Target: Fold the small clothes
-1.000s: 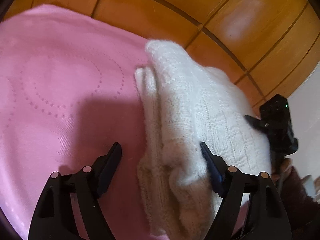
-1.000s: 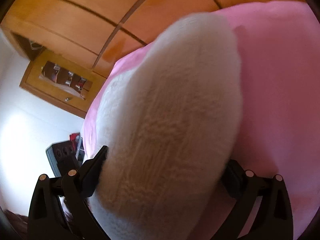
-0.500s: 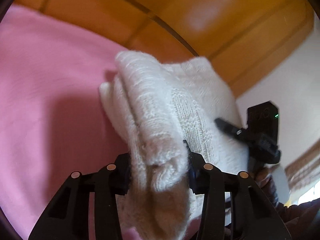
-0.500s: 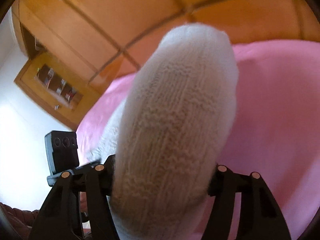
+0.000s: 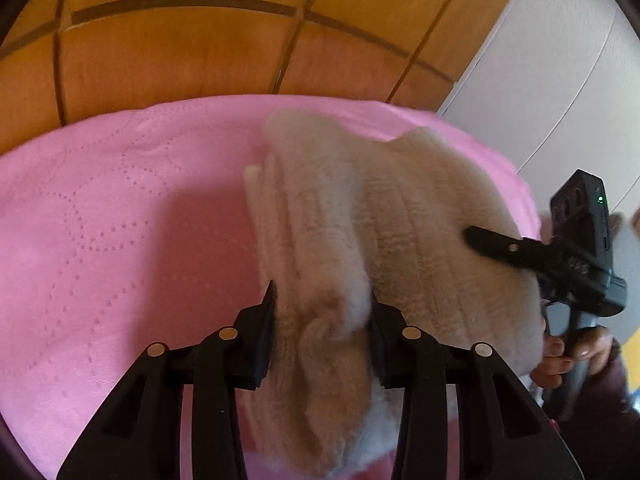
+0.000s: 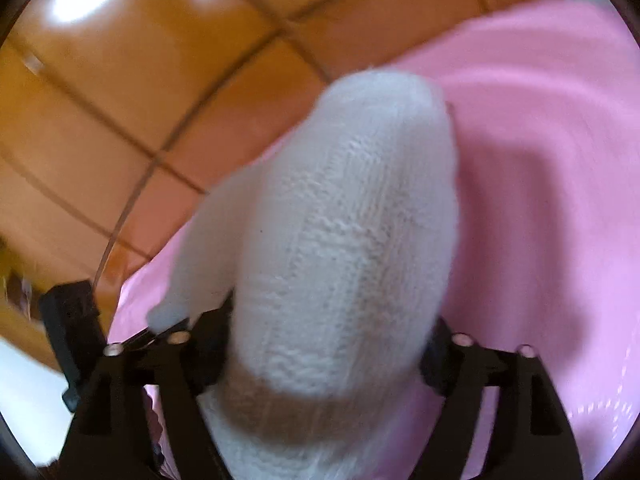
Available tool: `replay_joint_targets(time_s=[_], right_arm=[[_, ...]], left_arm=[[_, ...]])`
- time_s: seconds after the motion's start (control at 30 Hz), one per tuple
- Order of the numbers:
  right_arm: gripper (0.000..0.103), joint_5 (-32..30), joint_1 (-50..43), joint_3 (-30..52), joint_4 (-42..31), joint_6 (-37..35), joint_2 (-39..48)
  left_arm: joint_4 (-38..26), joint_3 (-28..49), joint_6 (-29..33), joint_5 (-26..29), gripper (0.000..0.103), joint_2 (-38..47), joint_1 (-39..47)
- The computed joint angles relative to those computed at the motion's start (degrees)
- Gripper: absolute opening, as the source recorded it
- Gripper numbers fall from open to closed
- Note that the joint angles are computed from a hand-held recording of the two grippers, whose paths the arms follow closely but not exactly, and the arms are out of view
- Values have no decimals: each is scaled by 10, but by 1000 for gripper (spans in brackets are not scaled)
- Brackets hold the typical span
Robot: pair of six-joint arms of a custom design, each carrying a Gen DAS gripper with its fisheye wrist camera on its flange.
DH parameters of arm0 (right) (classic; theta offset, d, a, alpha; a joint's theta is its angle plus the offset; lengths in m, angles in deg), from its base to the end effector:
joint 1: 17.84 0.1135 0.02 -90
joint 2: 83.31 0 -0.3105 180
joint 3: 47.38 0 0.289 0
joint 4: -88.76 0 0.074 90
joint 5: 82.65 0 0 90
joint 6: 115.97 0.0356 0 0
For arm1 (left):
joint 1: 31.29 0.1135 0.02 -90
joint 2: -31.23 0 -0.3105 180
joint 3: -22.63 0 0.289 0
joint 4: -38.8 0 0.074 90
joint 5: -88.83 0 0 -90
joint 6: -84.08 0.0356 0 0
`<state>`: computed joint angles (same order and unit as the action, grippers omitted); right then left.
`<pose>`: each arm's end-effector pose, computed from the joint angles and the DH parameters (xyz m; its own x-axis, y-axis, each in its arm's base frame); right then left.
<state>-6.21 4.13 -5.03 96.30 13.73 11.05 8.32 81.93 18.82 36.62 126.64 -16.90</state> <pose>0.2742 0.1196 0.1193 -0.8313 0.3342 -0.4441 0.0158 0.8129 0.5822 0.3186 0.0592 0.1586 -0.7908 0.1385 -0.5962 0.4078 0.8456 -0.3444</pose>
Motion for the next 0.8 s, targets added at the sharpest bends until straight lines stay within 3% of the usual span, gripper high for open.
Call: replay_joint_targets(time_s=[0.13, 0.2, 0.33, 0.43, 0.57, 0.7, 0.8], right_arm=[[94, 51, -8, -58, -2, -1, -88], [75, 123, 17, -73, -46, -11, -163], [56, 193, 72, -71, -124, -51, -240], [54, 270, 159, -54, -162, -52, -226], [59, 367, 264, 17, -195, 2, -77], [62, 375, 278, -6, -152, 59, -48], [64, 372, 279, 1, -177, 89, -62]], left_arm=[[36, -37, -11, -26, 38, -41, 6], [62, -57, -7, -44, 33, -57, 11], [103, -90, -19, -69, 31, -69, 15], [126, -110, -39, -79, 30, -75, 24], [154, -133, -39, -84, 30, -71, 39], [146, -133, -57, -80, 31, -72, 41], [142, -135, -73, -87, 45, -88, 44]])
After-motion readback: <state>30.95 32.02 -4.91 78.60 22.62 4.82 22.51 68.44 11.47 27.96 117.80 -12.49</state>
